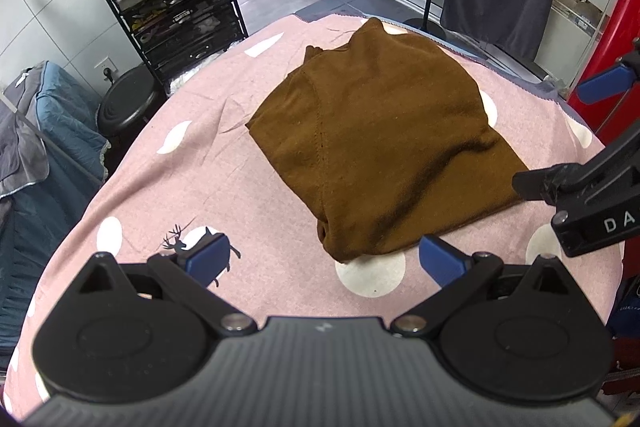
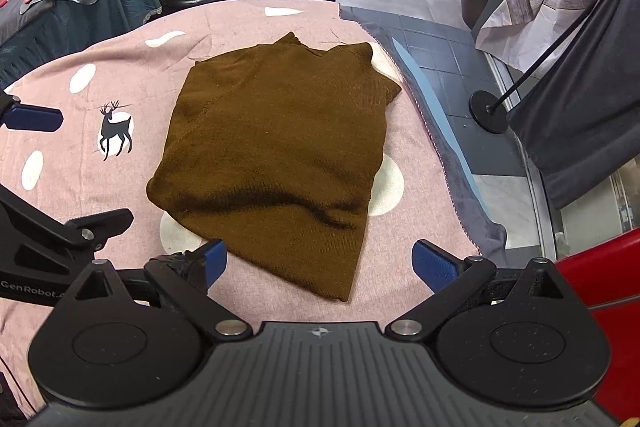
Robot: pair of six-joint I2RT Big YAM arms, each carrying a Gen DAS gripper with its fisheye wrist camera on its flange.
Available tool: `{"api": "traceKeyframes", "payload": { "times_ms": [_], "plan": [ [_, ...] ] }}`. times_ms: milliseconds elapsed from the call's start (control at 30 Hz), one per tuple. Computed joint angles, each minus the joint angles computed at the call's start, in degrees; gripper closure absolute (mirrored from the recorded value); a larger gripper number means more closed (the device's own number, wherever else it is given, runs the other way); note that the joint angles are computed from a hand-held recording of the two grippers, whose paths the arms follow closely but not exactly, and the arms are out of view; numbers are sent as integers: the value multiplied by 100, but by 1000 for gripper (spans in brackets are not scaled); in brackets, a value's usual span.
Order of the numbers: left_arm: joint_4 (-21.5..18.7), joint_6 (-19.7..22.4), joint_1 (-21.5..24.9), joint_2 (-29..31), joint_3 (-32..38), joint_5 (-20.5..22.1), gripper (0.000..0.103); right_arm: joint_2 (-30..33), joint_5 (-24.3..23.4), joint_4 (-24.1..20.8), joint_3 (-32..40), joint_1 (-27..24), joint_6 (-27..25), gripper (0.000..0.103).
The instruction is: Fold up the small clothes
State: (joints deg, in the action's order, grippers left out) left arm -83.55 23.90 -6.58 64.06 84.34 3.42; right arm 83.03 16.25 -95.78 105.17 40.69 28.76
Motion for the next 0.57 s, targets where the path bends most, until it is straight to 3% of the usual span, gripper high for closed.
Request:
{"api": "traceKeyframes", "payload": {
  "times_ms": [167,300,567],
  "plan": [
    [29,50,-15,-23,-40,-71,0,5,4,7,-2,16,22,0],
    [-180,-96,46,89,97,17,0,17,21,11,19,57,66,0],
    [-78,22,69,0,-18,37,0,33,53,24,45,96,123,0]
  ]
}}
